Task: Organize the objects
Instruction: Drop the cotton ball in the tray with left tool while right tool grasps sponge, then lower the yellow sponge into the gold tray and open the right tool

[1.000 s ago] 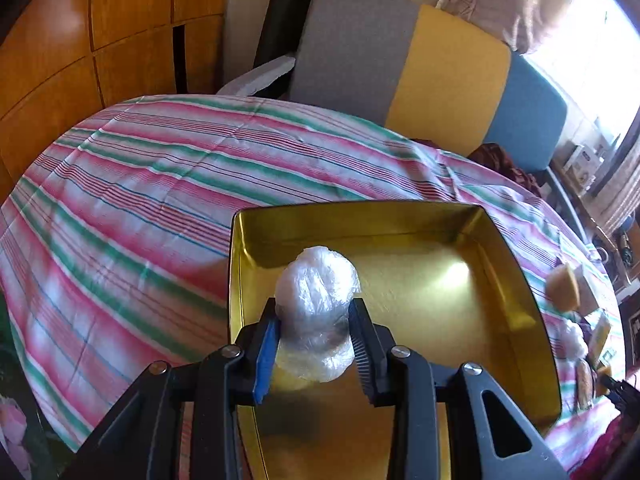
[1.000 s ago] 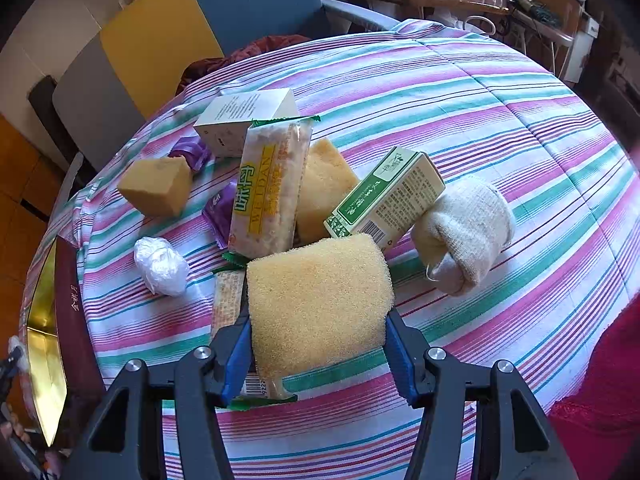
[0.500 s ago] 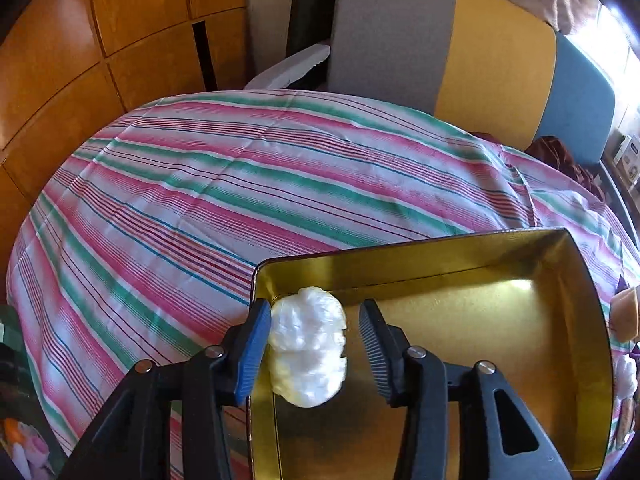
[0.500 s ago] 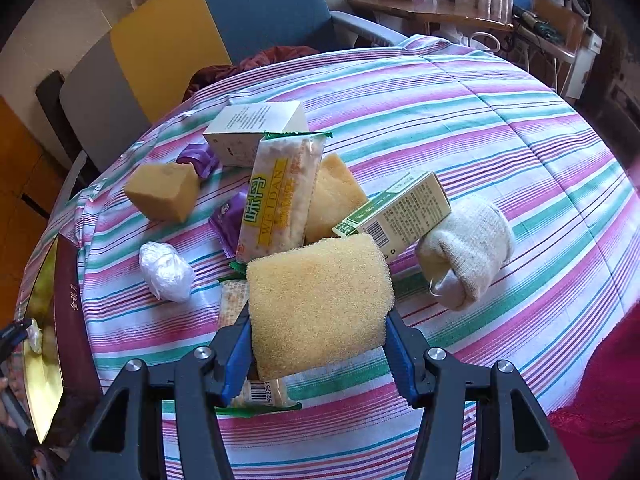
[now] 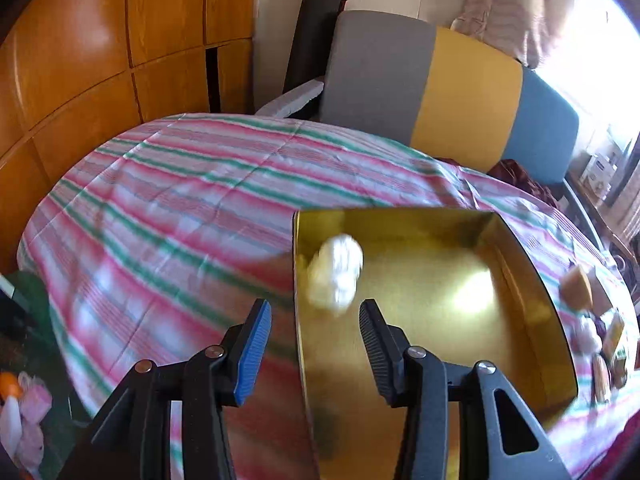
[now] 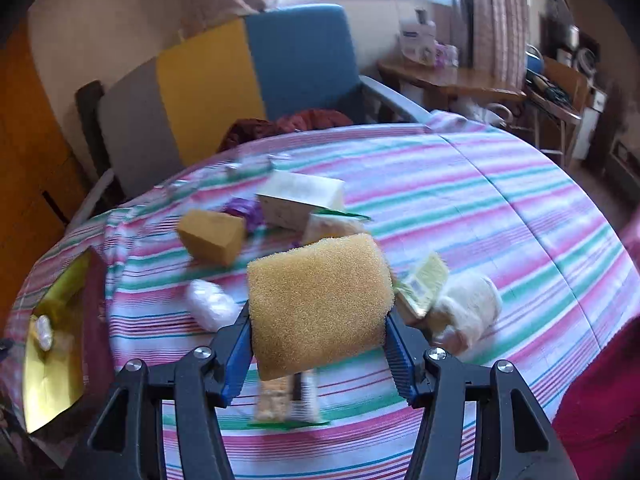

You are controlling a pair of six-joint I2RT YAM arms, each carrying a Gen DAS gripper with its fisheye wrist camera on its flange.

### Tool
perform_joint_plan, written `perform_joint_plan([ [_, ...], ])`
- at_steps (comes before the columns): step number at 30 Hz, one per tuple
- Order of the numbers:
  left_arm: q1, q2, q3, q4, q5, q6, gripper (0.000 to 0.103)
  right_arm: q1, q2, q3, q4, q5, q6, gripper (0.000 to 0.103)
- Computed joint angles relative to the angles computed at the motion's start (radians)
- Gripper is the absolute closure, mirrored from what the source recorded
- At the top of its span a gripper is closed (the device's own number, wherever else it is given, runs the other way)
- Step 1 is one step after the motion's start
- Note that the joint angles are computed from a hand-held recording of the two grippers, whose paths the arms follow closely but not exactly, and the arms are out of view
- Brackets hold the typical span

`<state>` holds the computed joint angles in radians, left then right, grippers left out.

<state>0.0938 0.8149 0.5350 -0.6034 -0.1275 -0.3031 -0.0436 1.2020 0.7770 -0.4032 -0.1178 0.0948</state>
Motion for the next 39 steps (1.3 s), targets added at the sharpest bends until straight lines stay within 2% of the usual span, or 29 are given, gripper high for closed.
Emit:
perform_joint_plan([
  [4,0.023,-0.141,-0.059,-0.088,0.049,-0.022,0.057,0.213,-0.031,0.049,-0.032,0.049,0.022,0.043],
  [7,0.075,-0.248,-0.09,-0.16,0.107,-0.024,0.057,0.428,0.032,0.121,-0.04,0.086,0.048,0.043],
  [11,0.145,-0.352,-0.11,-0.238,0.15,0.023,0.057,0.681,0.226,0.274,-0.041,0.095,0.062,0.042],
  [15,0.311,-0.398,-0.123,-0.287,0.253,0.116,0.057,0.866,0.482,0.485,-0.065,0.094,0.053,0.042],
  [20,0.526,-0.381,-0.139,-0.301,0.386,0.25,0.057,0.964,0.795,0.786,-0.162,0.065,0.056,0.042],
  [24,0.626,-0.355,-0.152,-0.283,0.424,0.311,0.057,1.014,1.024,1.055,-0.265,0.087,0.066,0.039],
  [28,0.674,-0.33,-0.169,-0.253,0.431,0.34,0.057,1.026,1.163,1.222,-0.323,0.038,0.092,0.034],
  [30,0.676,-0.317,-0.177,-0.237,0.429,0.338,0.057,1.036,1.182,1.238,-0.313,0.038,0.097,0.033],
  [34,0.661,-0.323,-0.188,-0.231,0.413,0.325,0.057,1.027,1.105,1.118,-0.205,-0.014,0.093,0.012],
  [39,0.617,-0.365,-0.181,-0.249,0.381,0.298,0.057,1.016,1.024,1.009,-0.141,-0.019,0.08,0.012],
])
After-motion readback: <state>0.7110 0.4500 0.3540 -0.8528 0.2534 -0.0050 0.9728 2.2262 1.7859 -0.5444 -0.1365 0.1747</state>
